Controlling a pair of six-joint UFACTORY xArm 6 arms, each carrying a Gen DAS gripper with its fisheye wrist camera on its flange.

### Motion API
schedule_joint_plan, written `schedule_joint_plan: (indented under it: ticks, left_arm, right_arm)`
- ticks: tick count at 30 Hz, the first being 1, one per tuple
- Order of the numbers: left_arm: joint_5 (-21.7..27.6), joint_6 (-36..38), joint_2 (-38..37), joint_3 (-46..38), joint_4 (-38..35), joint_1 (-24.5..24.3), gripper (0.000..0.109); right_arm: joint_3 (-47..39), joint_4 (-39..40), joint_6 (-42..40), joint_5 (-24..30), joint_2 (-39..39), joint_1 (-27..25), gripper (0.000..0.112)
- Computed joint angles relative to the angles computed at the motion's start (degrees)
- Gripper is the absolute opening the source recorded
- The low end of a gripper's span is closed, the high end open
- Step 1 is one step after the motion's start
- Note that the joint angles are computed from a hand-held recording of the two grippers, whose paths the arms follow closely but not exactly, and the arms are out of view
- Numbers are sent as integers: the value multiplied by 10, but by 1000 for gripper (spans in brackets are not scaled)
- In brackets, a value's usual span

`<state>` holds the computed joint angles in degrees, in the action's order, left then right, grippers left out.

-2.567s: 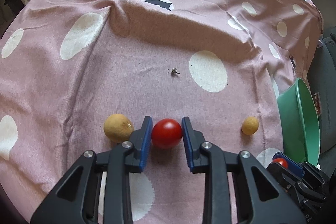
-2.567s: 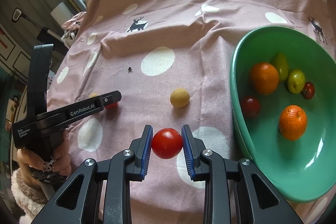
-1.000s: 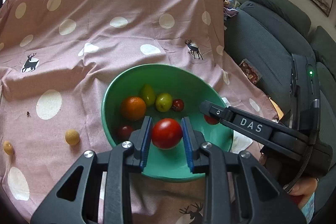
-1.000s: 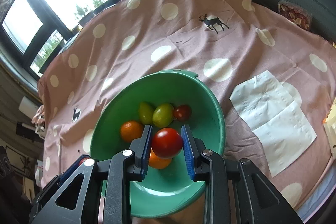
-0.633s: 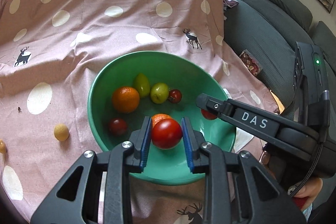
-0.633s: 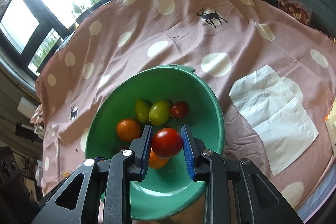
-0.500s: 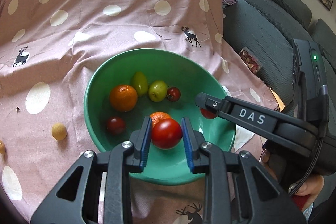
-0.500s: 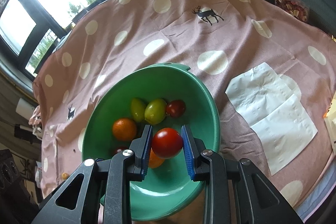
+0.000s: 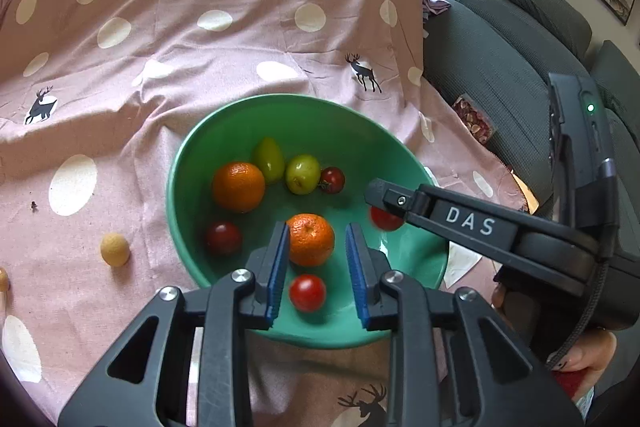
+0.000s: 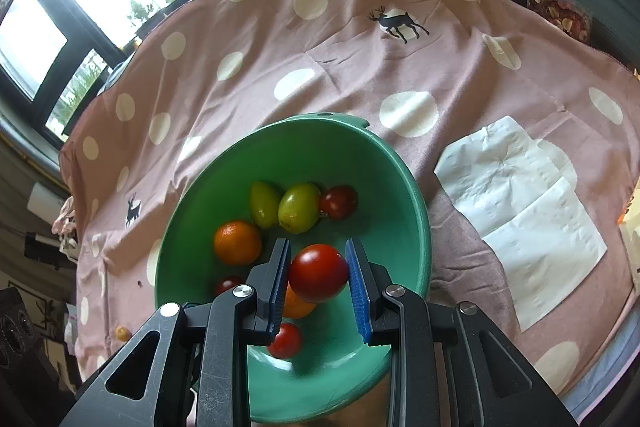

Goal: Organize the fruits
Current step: 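Lower the tomatoes into the bowl and open both tools, then close the left tool on the tan round fruit while the right tool approaches the yellow fruit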

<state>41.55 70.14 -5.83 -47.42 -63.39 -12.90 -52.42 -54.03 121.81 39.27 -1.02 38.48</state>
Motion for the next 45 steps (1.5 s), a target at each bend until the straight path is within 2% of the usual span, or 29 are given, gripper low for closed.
schedule_joint_plan:
  ticks: [5, 9, 13, 15, 17, 23, 26, 29, 33, 38, 45]
  left_arm:
    - [15, 5, -20, 5, -11, 32, 52]
    - [18, 11, -34, 6, -13, 67, 58]
    - [12, -7, -34, -7, 5, 110, 63]
    - [1, -6, -35, -12, 10, 132, 64]
    - [-3, 1, -31, -19, 10, 160, 67]
    - [-31, -5, 19, -46, -29, 232, 74]
    - [-75, -29, 62, -58, -10, 237, 74]
    - [-124, -75, 105, -79, 40, 228, 73]
    - [-111, -98, 136, -106, 47, 239, 73]
    - [-133, -98, 147, -108, 49, 233, 73]
    - [-136, -95, 167, -121, 44, 225, 72]
  right_arm:
    - [-9, -1, -8, -8, 7, 0, 30]
    - [-25, 1, -22, -4, 19, 5, 39]
    - [-45, -8, -35, 2, 31, 13, 41]
    - [-59, -19, -39, 5, 39, 18, 49]
    - [-76, -28, -46, 3, 51, 23, 51]
    - [-136, -41, -88, -37, 104, 28, 57]
    - [-177, -45, -106, -45, 139, 36, 63]
    - [-217, -50, -124, -62, 174, 40, 64]
    - [-262, -48, -159, -87, 215, 43, 64]
    - [-315, -10, -220, -115, 268, 43, 64]
    - [-385, 87, -320, -74, 334, 49, 64]
